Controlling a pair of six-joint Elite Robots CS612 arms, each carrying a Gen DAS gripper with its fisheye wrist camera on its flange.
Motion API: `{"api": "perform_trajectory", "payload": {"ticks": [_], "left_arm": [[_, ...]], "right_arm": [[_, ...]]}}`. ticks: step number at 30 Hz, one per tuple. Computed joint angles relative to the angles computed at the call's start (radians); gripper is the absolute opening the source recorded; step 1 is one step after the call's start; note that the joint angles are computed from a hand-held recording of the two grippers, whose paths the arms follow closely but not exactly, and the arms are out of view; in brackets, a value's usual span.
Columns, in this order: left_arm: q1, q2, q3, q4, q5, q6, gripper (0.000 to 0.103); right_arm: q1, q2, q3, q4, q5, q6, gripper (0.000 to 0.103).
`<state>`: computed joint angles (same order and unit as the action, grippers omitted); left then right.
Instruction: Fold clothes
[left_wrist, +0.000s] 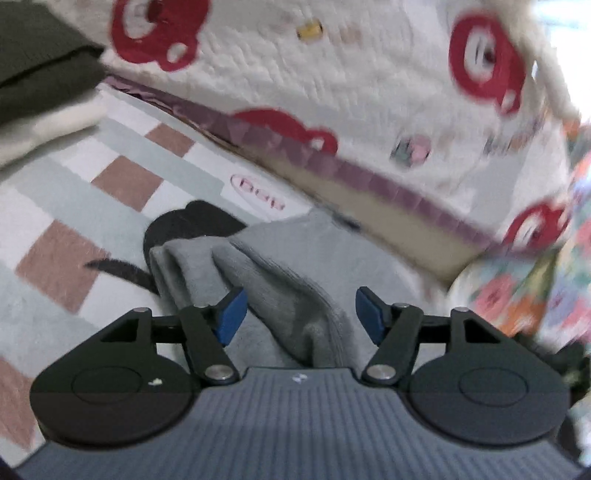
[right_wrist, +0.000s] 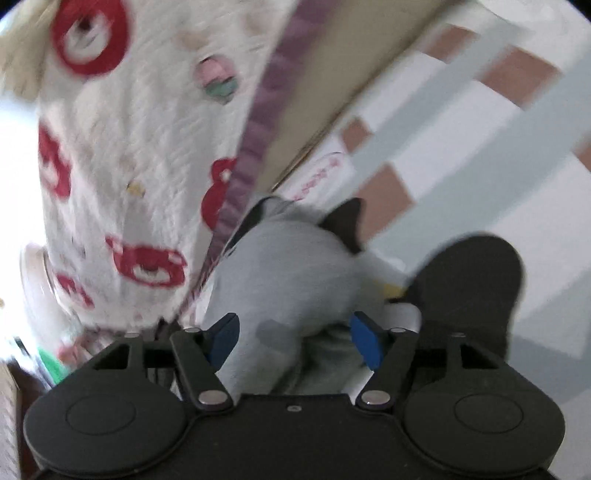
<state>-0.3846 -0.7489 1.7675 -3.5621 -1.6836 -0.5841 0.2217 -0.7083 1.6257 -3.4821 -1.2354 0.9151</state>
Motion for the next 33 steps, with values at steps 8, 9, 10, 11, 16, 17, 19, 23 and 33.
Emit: {"api": "perform_trajectory", "payload": {"ticks": [8,9,10,11,16,17,19,23,33], "left_arm": [[-0.012,-0.01,0.026,0.082,0.109,0.076,0.076],[-0.01,-0.011,0.025,0.096,0.109,0.071,0.079],[-0.006,-0.011,0.022,0.106,0.097,0.061,0.079],[-0.001,-0.01,0.02,0.113,0.078,0.047,0.079],[0.058,0.04,-0.014,0.064,-0.128,-0.159,0.08],[0.069,0.056,-0.023,0.042,-0.168,-0.207,0.08],[0.081,0.082,-0.038,0.001,-0.215,-0.271,0.08],[0.08,0.118,-0.062,-0.06,-0.247,-0.298,0.079],[0.033,0.082,-0.032,-0.081,-0.119,-0.063,0.038]], "right_arm": [[0.02,-0.006,-0.027,0.156,-0.101,-0.063,0.09],[0.02,-0.002,-0.023,0.146,-0.099,-0.049,0.091],[0.018,0.006,-0.019,0.124,-0.091,-0.018,0.095],[0.015,0.016,-0.015,0.098,-0.081,0.018,0.097],[-0.002,0.083,-0.034,-0.038,0.015,0.213,0.101],[-0.002,0.095,-0.043,-0.059,0.024,0.235,0.101],[0.001,0.11,-0.062,-0.079,0.02,0.233,0.101],[0.012,0.13,-0.114,-0.061,-0.022,0.137,0.102],[0.037,0.11,-0.202,0.009,-0.122,-0.452,0.075]]}}
